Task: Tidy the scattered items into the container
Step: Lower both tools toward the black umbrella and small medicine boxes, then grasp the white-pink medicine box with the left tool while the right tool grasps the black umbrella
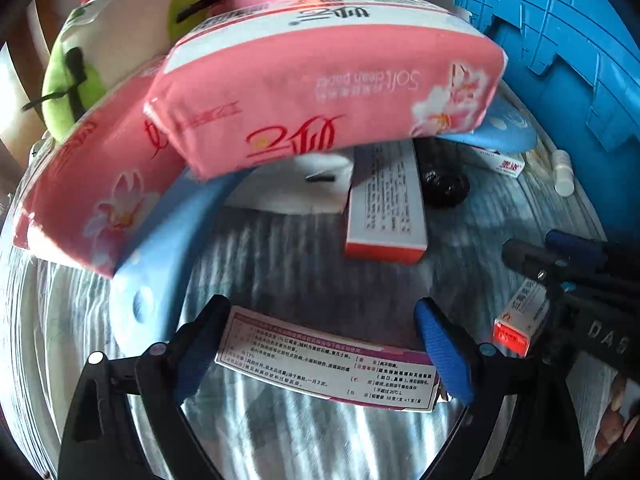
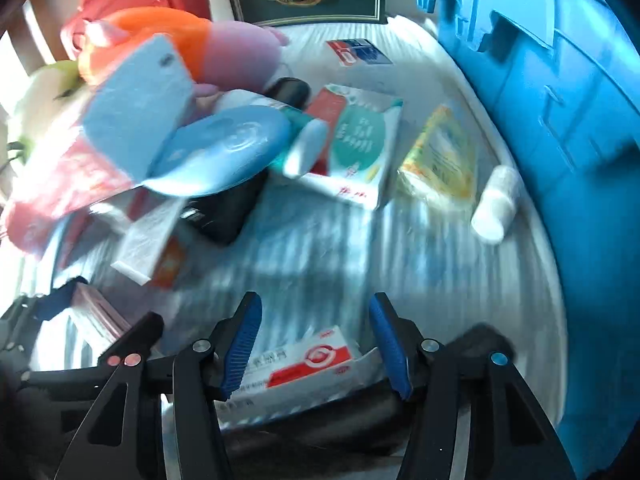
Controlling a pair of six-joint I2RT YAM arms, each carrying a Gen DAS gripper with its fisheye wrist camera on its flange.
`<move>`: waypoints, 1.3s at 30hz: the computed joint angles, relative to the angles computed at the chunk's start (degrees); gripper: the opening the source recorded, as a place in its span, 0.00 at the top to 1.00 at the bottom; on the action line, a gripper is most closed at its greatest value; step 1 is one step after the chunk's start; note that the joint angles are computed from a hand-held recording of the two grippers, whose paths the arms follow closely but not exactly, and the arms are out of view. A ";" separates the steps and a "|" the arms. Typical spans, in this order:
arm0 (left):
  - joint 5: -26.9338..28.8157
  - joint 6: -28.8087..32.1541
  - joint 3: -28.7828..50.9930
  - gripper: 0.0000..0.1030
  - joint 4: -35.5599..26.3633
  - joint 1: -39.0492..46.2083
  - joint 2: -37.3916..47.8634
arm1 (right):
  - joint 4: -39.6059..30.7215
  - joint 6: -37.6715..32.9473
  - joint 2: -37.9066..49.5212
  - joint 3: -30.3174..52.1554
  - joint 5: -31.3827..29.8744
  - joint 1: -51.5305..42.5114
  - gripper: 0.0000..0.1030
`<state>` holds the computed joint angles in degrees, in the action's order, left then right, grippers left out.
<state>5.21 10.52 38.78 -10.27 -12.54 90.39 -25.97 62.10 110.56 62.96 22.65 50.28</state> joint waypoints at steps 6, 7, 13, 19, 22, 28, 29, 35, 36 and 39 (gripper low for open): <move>1.97 9.17 -5.46 0.10 -1.28 8.14 -6.26 | -9.08 13.99 -6.37 -3.16 5.60 6.80 0.45; 2.67 10.18 -5.98 0.10 -1.51 9.62 -6.95 | -10.86 16.46 -6.61 -3.17 6.09 8.18 0.45; 8.98 13.41 -6.55 0.10 -4.52 17.87 -9.57 | -13.50 28.72 -5.96 -4.41 5.00 14.46 0.45; 11.17 13.19 -7.29 0.10 -8.59 21.09 -12.96 | -15.42 32.70 -7.33 -3.64 6.12 15.39 0.44; 10.55 9.28 -8.57 0.10 -8.25 17.74 -12.32 | -15.20 31.53 -6.09 -1.81 5.98 14.92 0.24; 6.25 9.16 -15.25 0.29 -3.76 13.15 -16.62 | -13.13 28.57 -4.48 -1.68 3.55 13.84 0.26; 6.74 9.80 -15.48 0.38 -3.99 13.75 -17.29 | -12.96 27.91 -4.84 -2.02 3.38 13.94 0.30; 8.36 12.29 -15.81 0.64 -6.15 12.62 -19.60 | -17.61 21.04 -6.76 -1.26 0.19 15.47 0.46; 7.82 12.20 -16.47 0.64 -5.84 11.65 -20.64 | -18.09 21.10 -7.58 -1.93 -0.33 15.70 0.46; 5.82 9.22 -17.33 0.64 -3.72 7.71 -21.24 | -20.41 22.90 -8.93 -3.05 0.07 15.78 0.46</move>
<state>11.03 19.74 21.44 -14.00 -4.82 69.15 -46.39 85.00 101.63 59.91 22.72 66.06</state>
